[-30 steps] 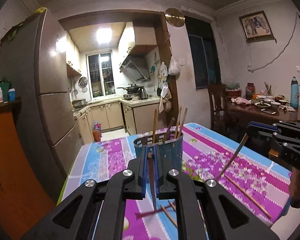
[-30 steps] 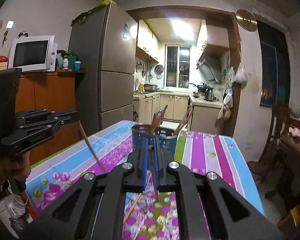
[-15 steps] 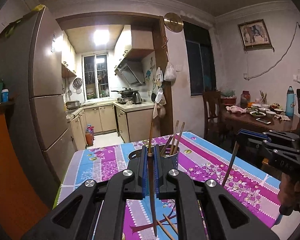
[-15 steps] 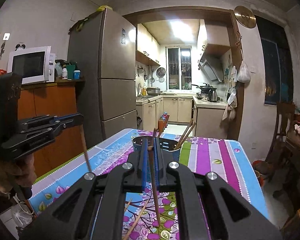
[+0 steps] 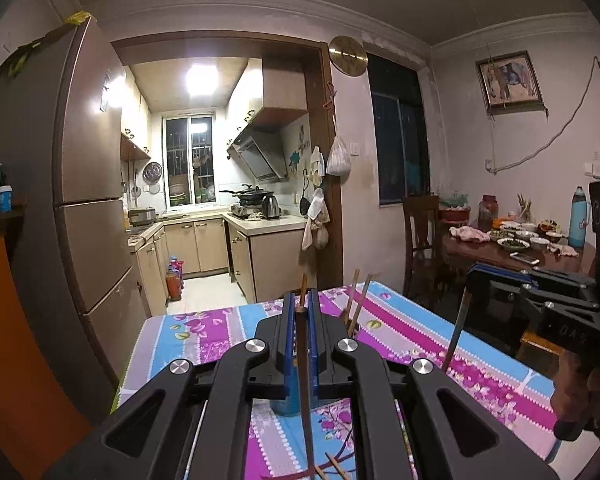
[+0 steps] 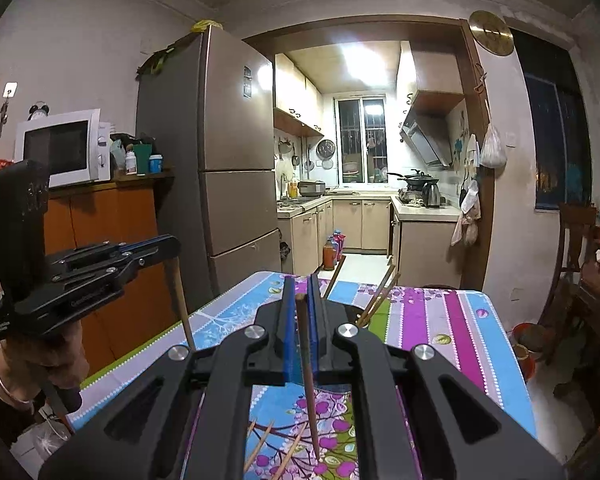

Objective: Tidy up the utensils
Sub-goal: 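Lower the right tool's chopstick into the holder and open while the left tool does likewise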

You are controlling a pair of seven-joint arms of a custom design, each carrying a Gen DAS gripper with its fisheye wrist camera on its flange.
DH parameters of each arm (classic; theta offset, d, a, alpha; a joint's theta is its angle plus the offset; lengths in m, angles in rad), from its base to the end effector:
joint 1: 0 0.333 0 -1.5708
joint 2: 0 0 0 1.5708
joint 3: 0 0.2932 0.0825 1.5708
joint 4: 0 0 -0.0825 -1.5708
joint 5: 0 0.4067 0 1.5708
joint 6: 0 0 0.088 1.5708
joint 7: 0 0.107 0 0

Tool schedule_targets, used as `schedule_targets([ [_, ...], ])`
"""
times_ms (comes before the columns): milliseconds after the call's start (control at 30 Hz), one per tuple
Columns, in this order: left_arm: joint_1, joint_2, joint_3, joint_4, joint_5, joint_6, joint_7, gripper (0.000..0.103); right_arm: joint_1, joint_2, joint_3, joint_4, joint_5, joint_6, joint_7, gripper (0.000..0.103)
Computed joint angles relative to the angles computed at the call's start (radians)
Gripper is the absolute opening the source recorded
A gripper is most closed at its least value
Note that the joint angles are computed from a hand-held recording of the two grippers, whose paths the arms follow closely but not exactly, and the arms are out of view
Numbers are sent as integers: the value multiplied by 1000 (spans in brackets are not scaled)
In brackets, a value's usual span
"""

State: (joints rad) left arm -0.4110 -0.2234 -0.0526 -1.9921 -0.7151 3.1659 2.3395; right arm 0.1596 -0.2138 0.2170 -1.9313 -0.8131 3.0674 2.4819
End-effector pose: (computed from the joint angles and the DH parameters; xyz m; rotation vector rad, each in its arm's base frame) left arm 0.5141 -0.1944 0.6851 -0.9987 1.7078 -1.3653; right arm 0.4897 0.2708 0.6912 -1.4754 1.1275 -0.8710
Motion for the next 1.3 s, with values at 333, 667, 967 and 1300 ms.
schedule_targets([
  [333, 155, 249, -113, 369, 364, 19, -321, 8, 5, 177, -29, 326, -163, -47, 133, 5],
  [667, 88, 622, -23, 888, 653, -94, -589, 8, 70, 481, -110, 717, -12, -101, 11, 5],
  [967, 112, 774, -29, 987, 703, -213, -614, 8, 60, 614, -82, 739, 294, -122, -178, 5],
  [1300, 121, 742, 23, 887, 746, -224, -735, 8, 134, 595, -188, 686, 451, -212, -206, 7],
])
